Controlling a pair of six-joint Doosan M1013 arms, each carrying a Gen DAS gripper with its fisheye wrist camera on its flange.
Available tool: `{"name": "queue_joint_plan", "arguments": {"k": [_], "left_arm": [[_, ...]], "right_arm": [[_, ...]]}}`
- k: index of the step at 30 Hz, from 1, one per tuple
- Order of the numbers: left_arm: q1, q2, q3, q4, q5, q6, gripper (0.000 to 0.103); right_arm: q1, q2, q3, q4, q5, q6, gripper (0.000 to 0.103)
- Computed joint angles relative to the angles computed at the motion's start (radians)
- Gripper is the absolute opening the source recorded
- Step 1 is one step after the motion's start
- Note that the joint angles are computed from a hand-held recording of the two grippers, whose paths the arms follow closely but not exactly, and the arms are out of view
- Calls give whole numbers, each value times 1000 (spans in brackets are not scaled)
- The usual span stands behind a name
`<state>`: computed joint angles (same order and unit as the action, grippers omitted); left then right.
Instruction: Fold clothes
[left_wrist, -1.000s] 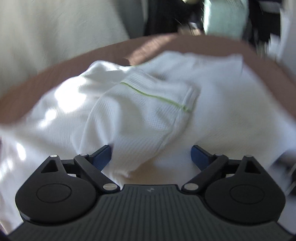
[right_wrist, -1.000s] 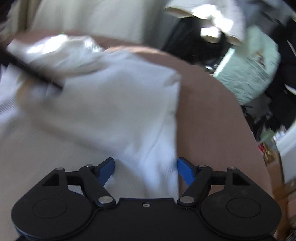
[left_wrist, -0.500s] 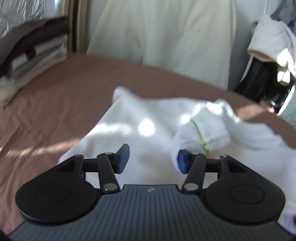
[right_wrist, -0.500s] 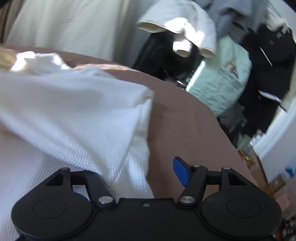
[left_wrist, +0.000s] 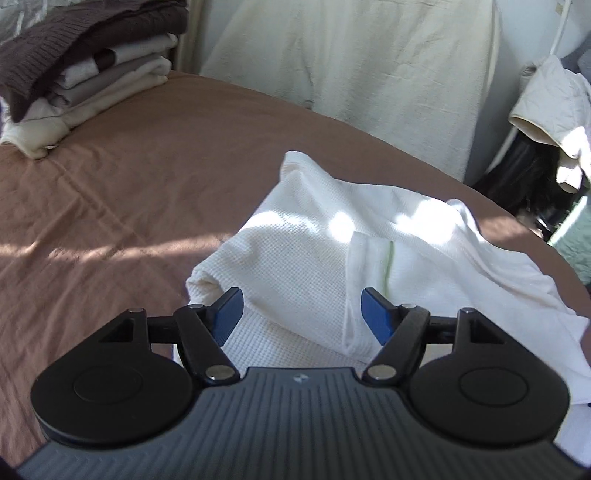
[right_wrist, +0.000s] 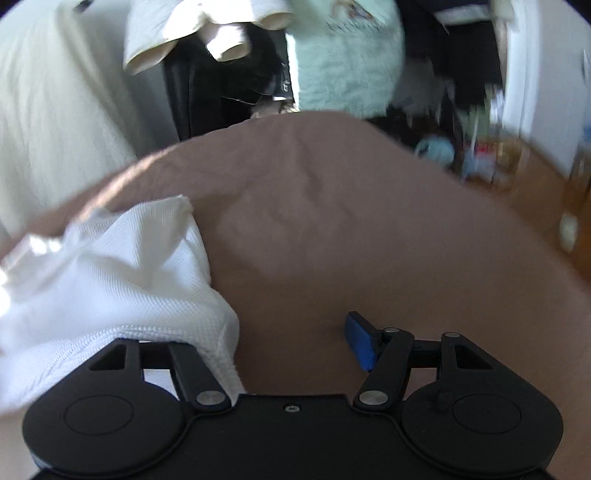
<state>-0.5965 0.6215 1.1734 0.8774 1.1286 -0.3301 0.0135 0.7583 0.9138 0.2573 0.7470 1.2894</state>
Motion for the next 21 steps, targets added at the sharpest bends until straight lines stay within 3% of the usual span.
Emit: {"name": "queue_joint_plan", "arguments": {"k": [4,9,11,14,17,18,19,20,21], "left_arm": [[21,-23,43,-10,-136,-9,70],[50,-14,42,-30,-255,70,70],[69,-1,21,-84,-285,150,70],[85,25,-21,-121,-282,226,70],[107,40,-41,-190,-322,270,75],[117,41,-43,-232,-357,335,60],[121,45,-56,-261,-366,421,36],[116,50,-70,-244,-351,480,6],[107,52,-82,-200,-332,516,6]], "right_arm": [[4,64,-163,8,311,-330,78],[-66,80,-235,319,543,-632,78],[-93,84,-238,447,551,-643,78],[-119,143,-323,593,593,-492,78],[-133,180,-346,702,541,-382,78],[-137,192,-348,747,522,-357,78],[-137,207,-362,772,510,-318,78],[-131,220,-384,759,506,-282,77],[-122,222,-389,732,495,-283,77]]}}
